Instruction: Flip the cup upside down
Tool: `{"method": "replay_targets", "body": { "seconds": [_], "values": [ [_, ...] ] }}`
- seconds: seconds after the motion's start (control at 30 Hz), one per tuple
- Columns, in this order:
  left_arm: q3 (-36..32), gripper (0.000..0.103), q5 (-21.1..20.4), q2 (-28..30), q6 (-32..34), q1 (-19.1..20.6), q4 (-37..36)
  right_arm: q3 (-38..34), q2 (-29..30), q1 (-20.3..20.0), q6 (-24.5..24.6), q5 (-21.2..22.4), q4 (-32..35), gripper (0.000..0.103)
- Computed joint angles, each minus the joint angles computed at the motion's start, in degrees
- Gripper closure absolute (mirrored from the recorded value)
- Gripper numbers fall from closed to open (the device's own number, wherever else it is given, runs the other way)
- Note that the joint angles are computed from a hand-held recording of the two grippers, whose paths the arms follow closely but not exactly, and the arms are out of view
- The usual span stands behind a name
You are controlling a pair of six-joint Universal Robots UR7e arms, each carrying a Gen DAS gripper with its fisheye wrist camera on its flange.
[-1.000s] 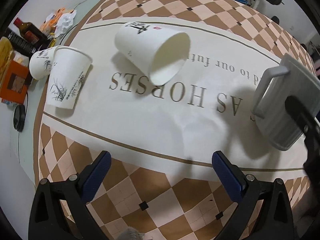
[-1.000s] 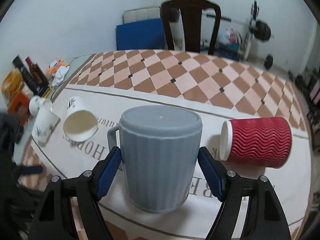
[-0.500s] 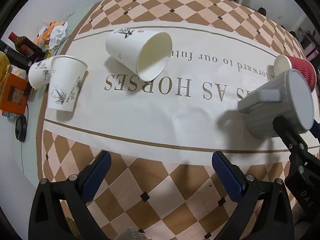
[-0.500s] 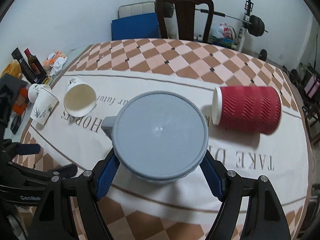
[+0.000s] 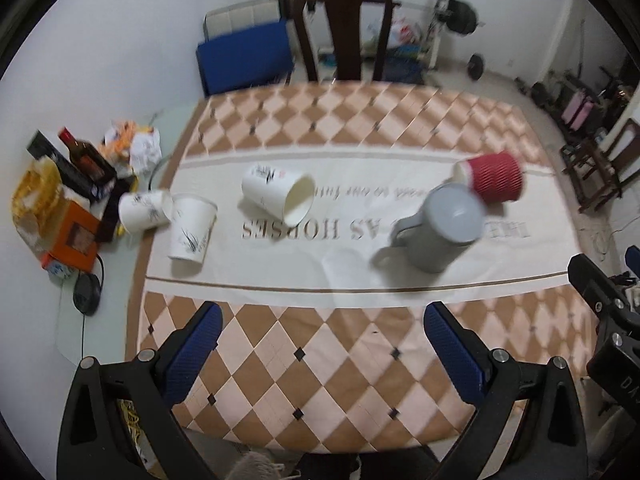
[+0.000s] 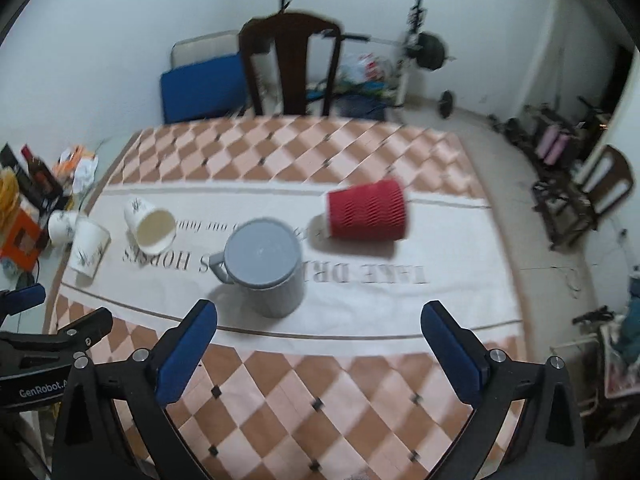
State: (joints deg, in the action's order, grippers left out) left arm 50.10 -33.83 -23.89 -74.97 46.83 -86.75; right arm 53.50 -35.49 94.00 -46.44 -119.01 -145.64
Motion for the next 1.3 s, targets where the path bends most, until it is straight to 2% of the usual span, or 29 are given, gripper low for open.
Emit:
{"method": "replay_targets", "body": {
  "seconds": [0.2,0.3,0.53,0.7,0.87,0.97,1.3],
  "values": [
    [3.2,0.0,2.9,-3.5,-0.3,-4.7,-0.6,8.7,-9.0,3.1,3.0,-2.3,-4.4,0.0],
    [2.8,0.0,3.7,-4.3,-2.4,-6.7,3.0,13.0,-13.5,4.9,3.9,-3.4,-6.9,0.0],
    [2.9,0.0,3.7,-6.0,-5.8,-10.0,6.5,18.0,-20.3,7.6,6.2,-4.4,-6.4,0.0],
    [0.3,0.0,3.0,-5.5,-8.0,-11.3,10.0,19.3,-22.7,8.7,7.0,-4.7,-5.3,0.0],
    [-3.9,0.0,2.9,-3.7,-10.3,-12.2,14.4,17.4,-23.7,9.3,9.5,-5.3,0.8,0.0],
    [-7.9,0.0,2.6,-1.9,-13.4,-12.5,19.7,16.2,-23.6,9.4,9.8,-5.9,2.6,0.0],
    [-13.1,0.0,1.4,1.0,-19.5,-12.9,27.4,15.0,-23.5,9.2,8.1,-5.3,3.3,0.0]
  ]
}}
